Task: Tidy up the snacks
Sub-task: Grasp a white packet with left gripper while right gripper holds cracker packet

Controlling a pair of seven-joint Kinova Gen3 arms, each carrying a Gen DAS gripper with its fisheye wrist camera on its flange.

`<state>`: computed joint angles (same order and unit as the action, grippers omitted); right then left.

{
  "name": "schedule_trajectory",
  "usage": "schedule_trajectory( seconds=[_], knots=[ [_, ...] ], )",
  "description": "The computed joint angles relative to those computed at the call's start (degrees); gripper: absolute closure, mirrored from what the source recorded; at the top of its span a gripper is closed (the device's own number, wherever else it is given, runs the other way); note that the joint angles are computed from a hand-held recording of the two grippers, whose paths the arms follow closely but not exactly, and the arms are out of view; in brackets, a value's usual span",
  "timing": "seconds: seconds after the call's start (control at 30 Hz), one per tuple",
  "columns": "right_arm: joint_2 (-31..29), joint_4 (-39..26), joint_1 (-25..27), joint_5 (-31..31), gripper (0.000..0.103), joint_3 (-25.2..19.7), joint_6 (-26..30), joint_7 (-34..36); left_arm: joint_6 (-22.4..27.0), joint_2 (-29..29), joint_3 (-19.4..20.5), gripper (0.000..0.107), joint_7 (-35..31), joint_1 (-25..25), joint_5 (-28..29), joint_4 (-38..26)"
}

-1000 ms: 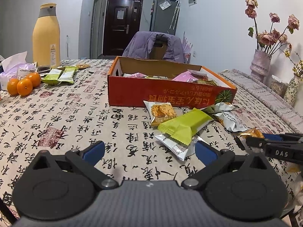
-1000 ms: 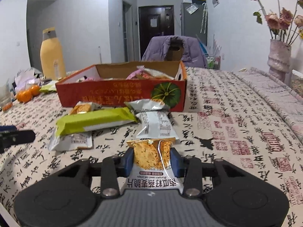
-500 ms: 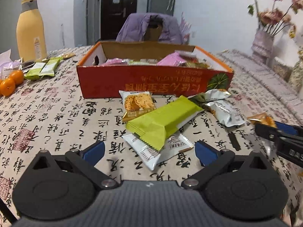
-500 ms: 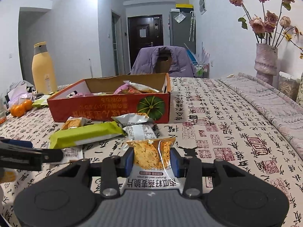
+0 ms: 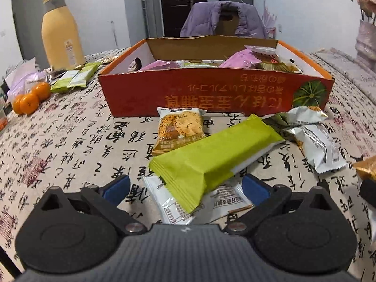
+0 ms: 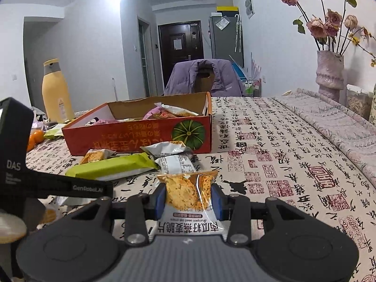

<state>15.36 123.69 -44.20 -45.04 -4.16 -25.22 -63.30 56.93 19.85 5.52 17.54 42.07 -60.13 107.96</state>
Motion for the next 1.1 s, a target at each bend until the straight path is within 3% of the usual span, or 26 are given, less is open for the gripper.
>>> schedule_trajectory(
  seconds=[0.07, 0.3, 0.57, 0.8, 1.1],
  knots=[
    [0.1, 0.2, 0.5, 0.8, 0.064, -0.3, 0.1, -0.9, -0.2, -0.1, 0.0, 0.006, 0.4, 0.2, -0.6, 0.5],
    [0.1, 0.8, 1.3, 3.4, 0.064, -0.7, 0.1, -3.9, -6.3, -4.6, 1.4, 0.045, 2.9, -0.7, -4.5, 6.2],
    [0.1, 1.1, 0.1, 2.8, 0.064, 0.1, 0.8, -3.6, -9.2, -8.7, 4.0, 0.063, 8.9, -1.8, -9.6, 12.7],
    [-0.4, 1.2, -1.2, 0.3, 0.064, 0.4, 0.6, -1.3, -11.0, -12.4, 7.1, 0.068, 14.5, -3.1, -14.1, 18.3],
    [-0.9, 1.2, -2.3, -3.2, 0.064, -0.2, -0.1, 2.3, -3.7, -15.9, 11.4, 0.069, 19.0, -2.1, -16.4, 21.9]
  ],
)
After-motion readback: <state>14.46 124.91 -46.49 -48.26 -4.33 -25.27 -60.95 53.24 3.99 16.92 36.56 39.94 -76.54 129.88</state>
